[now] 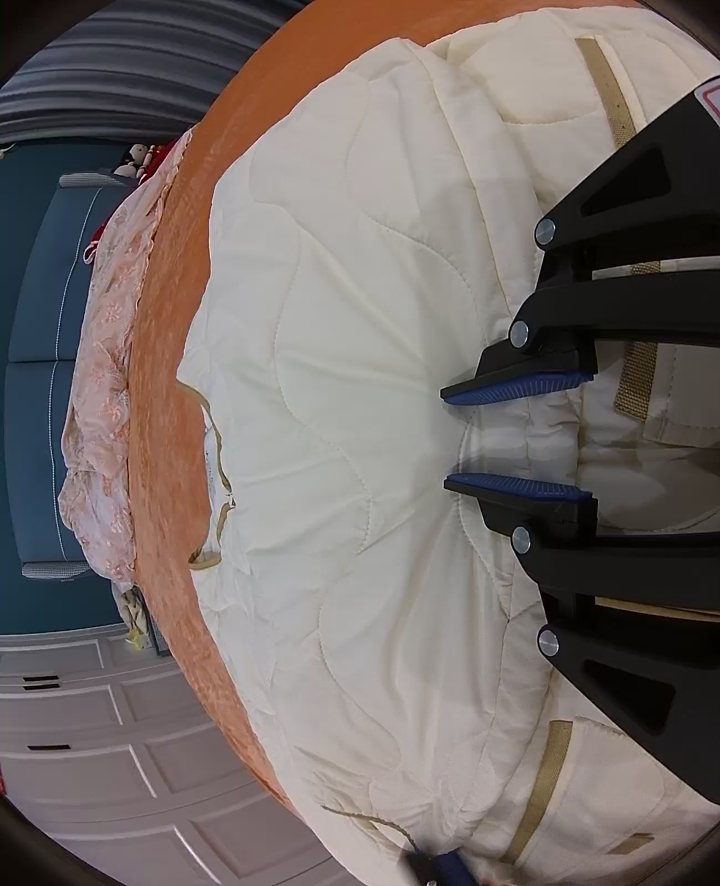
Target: Fold large clothes
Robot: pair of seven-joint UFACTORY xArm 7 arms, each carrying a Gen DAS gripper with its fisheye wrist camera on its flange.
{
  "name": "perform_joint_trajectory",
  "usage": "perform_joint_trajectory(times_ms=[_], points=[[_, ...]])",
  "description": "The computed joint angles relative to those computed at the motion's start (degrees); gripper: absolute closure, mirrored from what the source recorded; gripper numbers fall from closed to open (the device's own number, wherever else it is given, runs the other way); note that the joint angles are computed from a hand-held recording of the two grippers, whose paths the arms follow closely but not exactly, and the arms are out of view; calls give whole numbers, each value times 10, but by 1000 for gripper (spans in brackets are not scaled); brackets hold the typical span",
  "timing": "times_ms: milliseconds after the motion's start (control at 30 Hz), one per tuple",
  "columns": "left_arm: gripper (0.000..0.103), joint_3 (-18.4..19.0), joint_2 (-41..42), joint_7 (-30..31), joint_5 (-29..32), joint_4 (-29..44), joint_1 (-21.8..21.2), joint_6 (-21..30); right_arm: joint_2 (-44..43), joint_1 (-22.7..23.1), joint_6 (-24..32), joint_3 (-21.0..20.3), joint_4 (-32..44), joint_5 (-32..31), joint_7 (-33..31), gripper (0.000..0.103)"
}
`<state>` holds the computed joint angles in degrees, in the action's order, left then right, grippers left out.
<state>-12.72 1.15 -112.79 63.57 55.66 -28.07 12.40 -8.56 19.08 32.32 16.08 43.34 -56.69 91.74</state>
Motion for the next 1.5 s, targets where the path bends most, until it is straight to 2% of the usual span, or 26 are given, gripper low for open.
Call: perform_joint_trajectory(times_ms=[33,67,100,200,233,367,433,467,533,567,600,633,667,700,800,900,933,1000,1033,1133,1200,1233,1333,1433,1500], points=[[45,5,-34,3,-5,-27,5,8,0,0,1,0,1,-1,0,77],[31,9,-87,27,-31,-68,17,31,0,0,1,0,1,-2,1,77],[27,12,-119,45,-50,-93,26,44,0,0,0,0,0,-4,4,77],[27,62,-216,119,-127,-185,56,64,-1,-2,-6,-1,-2,-6,6,77],[27,88,-242,135,-157,-218,69,67,0,-2,-5,-1,-1,-6,6,77],[28,136,-291,103,-191,-309,163,5,3,0,5,0,4,-3,0,77],[36,137,-284,80,-171,-328,213,-57,5,1,8,0,5,-4,0,77],[36,118,-279,85,-175,-328,240,-69,6,2,10,0,6,-4,1,77],[43,107,-257,115,-187,-304,241,-51,7,4,13,0,8,-4,-1,77],[61,106,-242,133,-200,-292,234,-45,8,5,15,-1,9,-4,-1,77],[84,117,-225,162,-219,-281,223,-51,8,5,15,-1,9,-4,0,77],[91,135,-206,199,-251,-266,196,-52,8,6,14,-2,9,-4,1,77],[94,137,-196,219,-269,-253,188,-48,8,6,14,-2,9,-4,1,77],[96,123,-195,227,-271,-239,195,-38,8,6,13,-3,8,-5,1,77],[97,54,-199,241,-245,-178,221,3,7,6,9,-4,7,-6,4,77],[98,-25,-188,258,-216,-81,237,39,3,5,2,-4,5,-9,11,77],[98,-59,-173,268,-202,-29,238,55,2,4,1,-4,4,-9,12,77],[98,-99,-133,281,-171,56,226,68,-4,2,-1,-3,2,-9,15,76],[98,-109,-113,284,-157,90,213,73,-10,1,-2,-2,-1,-9,18,72],[97,-153,-2,320,-112,238,150,107,-56,-4,-12,5,-25,-10,48,44],[97,-168,70,351,-99,316,103,127,-109,-10,-15,18,-56,-6,63,42],[97,-173,125,385,-103,371,63,139,-129,-11,-19,22,-69,4,57,41],[93,-190,238,445,-115,475,-6,183,-207,-1,-21,15,-121,61,11,40],[86,-190,325,479,-159,541,-60,219,-285,12,-14,-1,-170,119,-35,37],[75,-188,351,480,-190,537,-72,215,-321,12,-4,-4,-190,147,-58,34]])
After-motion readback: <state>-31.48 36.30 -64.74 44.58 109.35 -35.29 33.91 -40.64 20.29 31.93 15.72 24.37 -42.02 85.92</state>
